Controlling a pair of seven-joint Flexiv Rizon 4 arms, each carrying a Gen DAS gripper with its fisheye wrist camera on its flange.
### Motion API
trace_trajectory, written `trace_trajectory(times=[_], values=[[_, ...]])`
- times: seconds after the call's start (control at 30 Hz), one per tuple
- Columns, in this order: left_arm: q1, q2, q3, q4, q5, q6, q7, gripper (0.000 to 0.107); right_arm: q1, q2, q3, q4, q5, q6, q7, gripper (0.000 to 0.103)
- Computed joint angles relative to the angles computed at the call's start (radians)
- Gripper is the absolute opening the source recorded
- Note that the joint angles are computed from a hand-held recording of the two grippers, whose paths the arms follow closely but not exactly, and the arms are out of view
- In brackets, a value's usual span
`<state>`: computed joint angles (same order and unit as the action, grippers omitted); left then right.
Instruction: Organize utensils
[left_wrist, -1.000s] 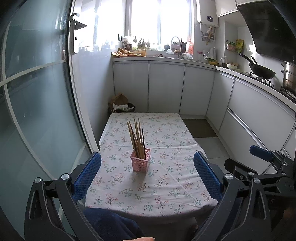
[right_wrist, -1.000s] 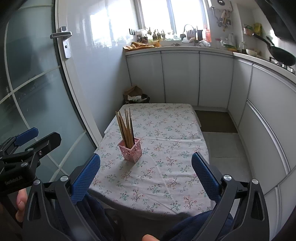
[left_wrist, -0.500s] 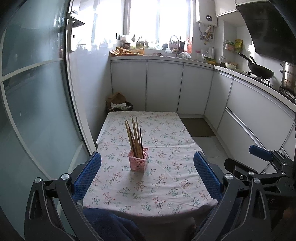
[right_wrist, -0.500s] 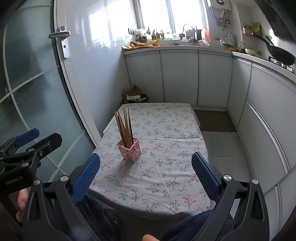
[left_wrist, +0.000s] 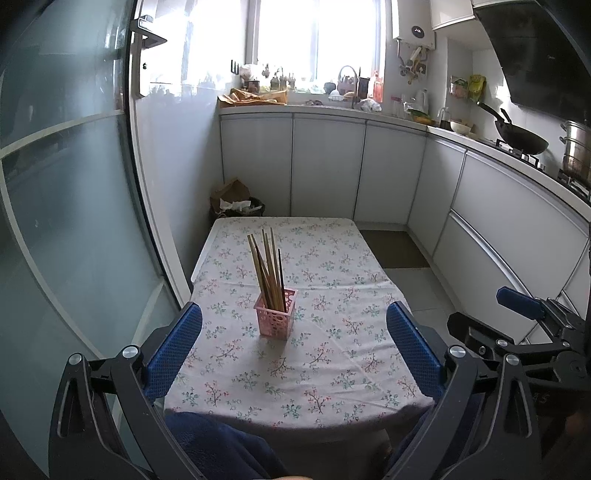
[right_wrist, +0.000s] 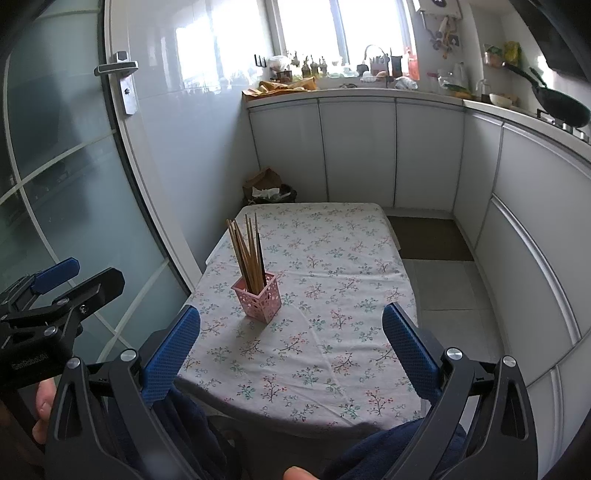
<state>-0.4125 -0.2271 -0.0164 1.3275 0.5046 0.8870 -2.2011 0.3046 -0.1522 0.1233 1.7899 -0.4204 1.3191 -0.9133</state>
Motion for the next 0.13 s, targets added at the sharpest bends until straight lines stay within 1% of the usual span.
trace_trajectory(times=[0.13], values=[[0.003, 0.001, -0.001, 0.006, -0.003, 0.008, 0.006, 0.096, 0.005, -0.003, -0.006, 0.0, -0.02, -0.003, 0.013, 0.096]])
